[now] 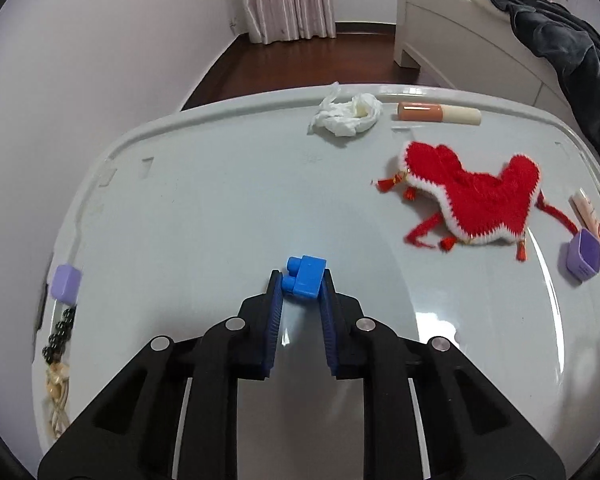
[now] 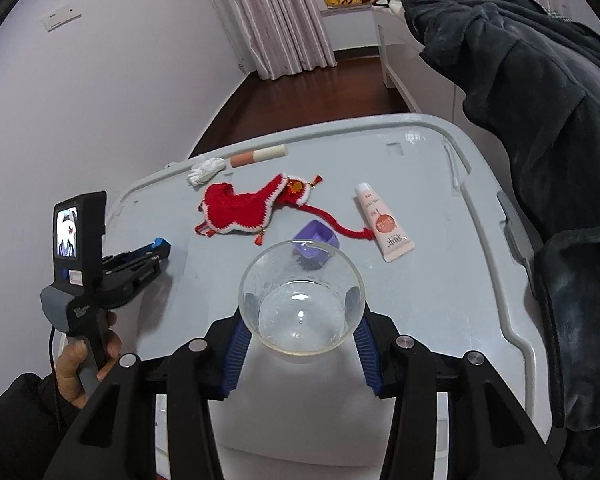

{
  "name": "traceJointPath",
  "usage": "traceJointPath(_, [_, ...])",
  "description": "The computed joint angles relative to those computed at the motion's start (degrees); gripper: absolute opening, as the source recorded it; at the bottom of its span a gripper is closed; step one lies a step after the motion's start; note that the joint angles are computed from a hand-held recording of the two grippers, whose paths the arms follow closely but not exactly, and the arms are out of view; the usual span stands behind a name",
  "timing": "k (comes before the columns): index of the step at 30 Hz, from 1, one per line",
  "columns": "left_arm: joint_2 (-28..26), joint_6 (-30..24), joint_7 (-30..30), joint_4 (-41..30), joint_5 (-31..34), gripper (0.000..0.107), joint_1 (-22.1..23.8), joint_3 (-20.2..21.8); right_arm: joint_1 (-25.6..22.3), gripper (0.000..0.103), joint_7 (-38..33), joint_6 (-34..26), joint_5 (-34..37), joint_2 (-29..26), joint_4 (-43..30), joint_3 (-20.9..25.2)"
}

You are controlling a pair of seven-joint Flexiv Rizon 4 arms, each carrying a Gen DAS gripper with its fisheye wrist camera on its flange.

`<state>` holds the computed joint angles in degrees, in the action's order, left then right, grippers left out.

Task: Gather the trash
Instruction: 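Grasp the clear glass bowl with the right gripper while the left grasps the blue block, then carry glass bowl and blue block over the orange bucket and open both grippers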

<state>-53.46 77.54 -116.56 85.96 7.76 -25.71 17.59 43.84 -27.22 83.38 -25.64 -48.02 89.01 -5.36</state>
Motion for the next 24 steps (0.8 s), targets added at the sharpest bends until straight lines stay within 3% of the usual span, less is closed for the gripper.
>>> traceJointPath(4, [5.0, 4.3, -0.9, 7.1, 0.2, 0.018, -0.5, -0.7, 3.5, 0.047, 2.0, 2.1, -1.1, 1.9, 2.8, -3.7])
traceJointPath(9, [16.1, 8.2, 1.1, 20.9, 1.5, 0.018, -3.1, -1.7, 9.1, 0.047, 4.7, 7.5, -0.6, 6.2, 10.5, -6.7])
traceJointPath(14, [26.8, 11.3, 0.8, 35.7, 4.2, 0.018, -8.5, 0.3, 19.5, 0.047, 5.2, 12.0, 2.1, 10.9, 20.0, -11.6])
traceJointPath(16, [30.2, 13.0, 0.4, 42.0, 4.8, 0.018, -8.4, -0.6, 23.8, 0.047, 4.9, 13.1, 3.9, 12.1, 23.3, -13.2])
traceJointPath(18, [30.9, 13.8, -0.7, 45.2, 5.2, 0.018, -9.5, -0.3, 28.1, 0.047, 4.4, 13.0, 5.4, 12.7, 25.6, -15.3])
traceJointPath(20, [30.9, 16.4, 1.4, 49.7, 2.9, 0.018, -5.4, -5.1, 29.0, 0.047, 3.9, 12.7, 6.8, 12.8, 26.6, -13.7])
traceJointPath(24, [29.1, 15.2, 4.6, 52.2, -0.2, 0.018, -2.0, -10.1, 25.7, 0.047, 3.2, 11.2, 8.1, 11.5, 25.7, -7.3])
